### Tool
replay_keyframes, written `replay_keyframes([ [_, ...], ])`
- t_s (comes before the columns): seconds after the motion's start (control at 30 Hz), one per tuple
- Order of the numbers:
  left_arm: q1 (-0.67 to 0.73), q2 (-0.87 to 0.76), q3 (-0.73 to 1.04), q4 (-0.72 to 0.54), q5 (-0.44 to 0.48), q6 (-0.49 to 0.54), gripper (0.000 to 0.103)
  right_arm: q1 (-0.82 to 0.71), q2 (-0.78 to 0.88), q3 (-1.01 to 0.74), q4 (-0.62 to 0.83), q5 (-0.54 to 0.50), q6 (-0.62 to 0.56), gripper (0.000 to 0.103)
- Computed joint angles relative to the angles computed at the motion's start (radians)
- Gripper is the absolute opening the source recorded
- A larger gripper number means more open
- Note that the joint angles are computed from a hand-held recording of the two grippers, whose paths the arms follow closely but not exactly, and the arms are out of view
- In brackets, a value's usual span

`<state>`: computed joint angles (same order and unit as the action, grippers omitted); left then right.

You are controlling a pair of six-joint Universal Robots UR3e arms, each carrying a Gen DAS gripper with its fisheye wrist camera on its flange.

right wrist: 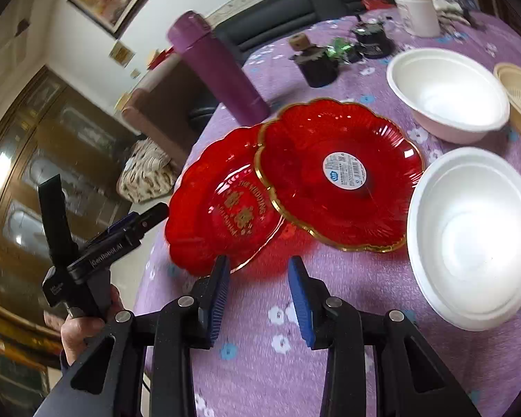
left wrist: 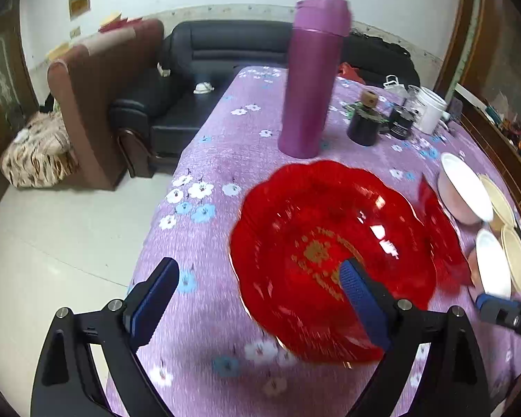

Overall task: Organize plates and bowls
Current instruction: 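Grasp the rim of the large red plate with the left tool and lift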

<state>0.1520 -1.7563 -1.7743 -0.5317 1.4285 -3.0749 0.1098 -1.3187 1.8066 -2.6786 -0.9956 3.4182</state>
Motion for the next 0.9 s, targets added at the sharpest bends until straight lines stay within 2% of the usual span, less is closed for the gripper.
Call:
replay_keyframes([
  [0.07,0.010,-0.051,0.065,-0.033,-0.011,0.008,0.088,0.009,0.038,-0.029,-0.015,-0.008,0.035,0.038],
  [0.13,0.018,-0.109,0.135,-0.070,-0.020,0.002,0.077,0.024,0.069,-0.058,-0.017,-0.033,0.056,0.038],
  [0.2,0.038,-0.154,0.191,-0.114,-0.064,0.009,0.073,0.038,0.100,-0.089,-0.017,-0.058,0.072,0.038],
  [0.37,0.052,-0.229,0.275,-0.150,-0.110,0.013,0.072,0.051,0.162,-0.128,-0.039,-0.094,0.091,0.038],
  [0.5,0.040,-0.272,0.324,-0.162,-0.101,0.011,0.069,0.061,0.213,-0.181,-0.031,-0.118,0.093,0.036],
  [0.63,0.021,-0.322,0.380,-0.176,-0.070,-0.001,0.046,0.080,0.249,-0.215,-0.031,-0.150,0.093,0.032],
  [0.7,0.012,-0.336,0.391,-0.174,-0.059,-0.003,0.040,0.091,0.264,-0.232,-0.033,-0.168,0.086,0.032],
  [0.77,0.002,-0.345,0.393,-0.164,-0.042,-0.002,0.030,0.108,0.264,-0.235,-0.043,-0.201,0.078,0.032],
  [0.83,-0.011,-0.344,0.381,-0.139,-0.012,-0.002,0.026,0.122,0.274,-0.246,-0.055,-0.220,0.068,0.021],
  [0.9,-0.013,-0.329,0.355,-0.118,-0.004,-0.003,0.026,0.130,0.281,-0.256,-0.058,-0.229,0.061,0.017],
])
